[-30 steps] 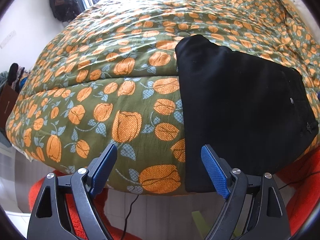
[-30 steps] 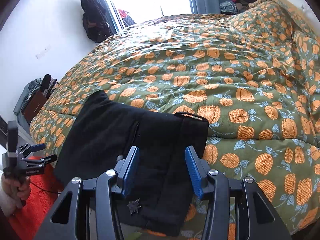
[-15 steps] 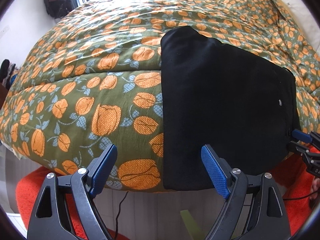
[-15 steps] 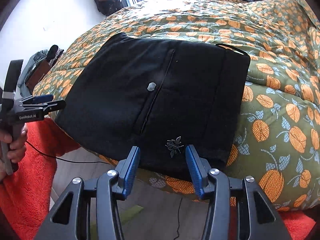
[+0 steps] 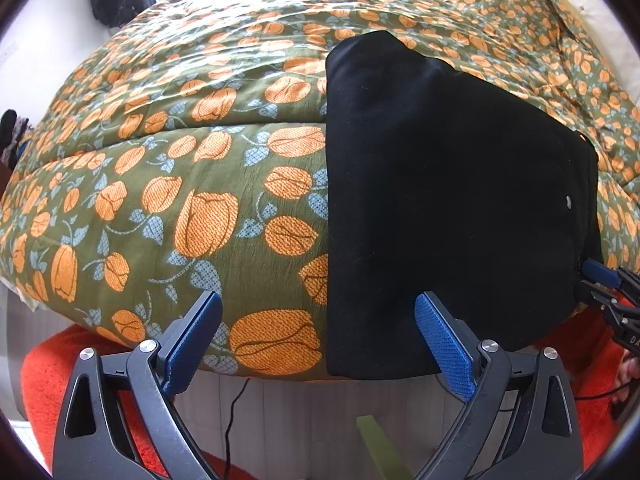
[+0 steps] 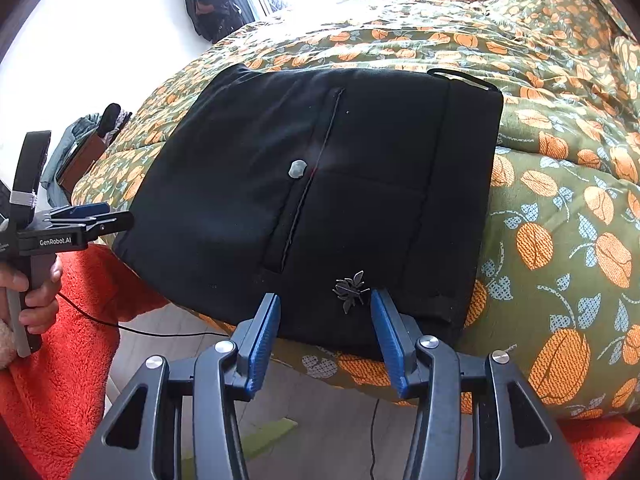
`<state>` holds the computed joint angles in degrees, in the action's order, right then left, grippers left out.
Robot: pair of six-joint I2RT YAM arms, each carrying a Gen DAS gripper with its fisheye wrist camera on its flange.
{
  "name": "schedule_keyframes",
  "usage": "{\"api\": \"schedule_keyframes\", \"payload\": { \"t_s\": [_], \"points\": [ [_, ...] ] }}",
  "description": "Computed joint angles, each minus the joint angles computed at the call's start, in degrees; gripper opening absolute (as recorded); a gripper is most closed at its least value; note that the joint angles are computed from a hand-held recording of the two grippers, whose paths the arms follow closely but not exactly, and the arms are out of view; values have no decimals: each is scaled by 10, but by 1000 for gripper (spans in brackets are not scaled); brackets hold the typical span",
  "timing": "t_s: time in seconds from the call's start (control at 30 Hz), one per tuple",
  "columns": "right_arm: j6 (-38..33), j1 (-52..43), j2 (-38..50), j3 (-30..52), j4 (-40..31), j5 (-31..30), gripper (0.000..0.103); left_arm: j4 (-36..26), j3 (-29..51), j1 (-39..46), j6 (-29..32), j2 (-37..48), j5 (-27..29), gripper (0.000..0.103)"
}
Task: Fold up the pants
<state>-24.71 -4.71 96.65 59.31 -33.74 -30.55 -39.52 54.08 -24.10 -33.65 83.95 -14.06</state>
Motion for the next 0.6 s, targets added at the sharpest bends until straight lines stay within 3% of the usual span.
{"api": "schedule_keyframes", "payload": {
  "t_s": [0.2,0.47,0.5,0.57,0.6],
  "points": [
    [2,1,-5,-6,10,-1,48,17,-19,17,-2,-9,25,101],
    [3,-8,-5,-8,12,-23,49,57,-62,57,-29,-19,103,102],
    [2,-9,-8,-10,14,-26,51,62,-67,56,-35,-23,102,102],
    [-10,-12,-10,-12,7,-52,66,61,-67,44,-35,-26,86,102],
    [-18,-12,-12,-11,0,-67,80,63,-66,40,-21,-25,84,102]
  ]
}}
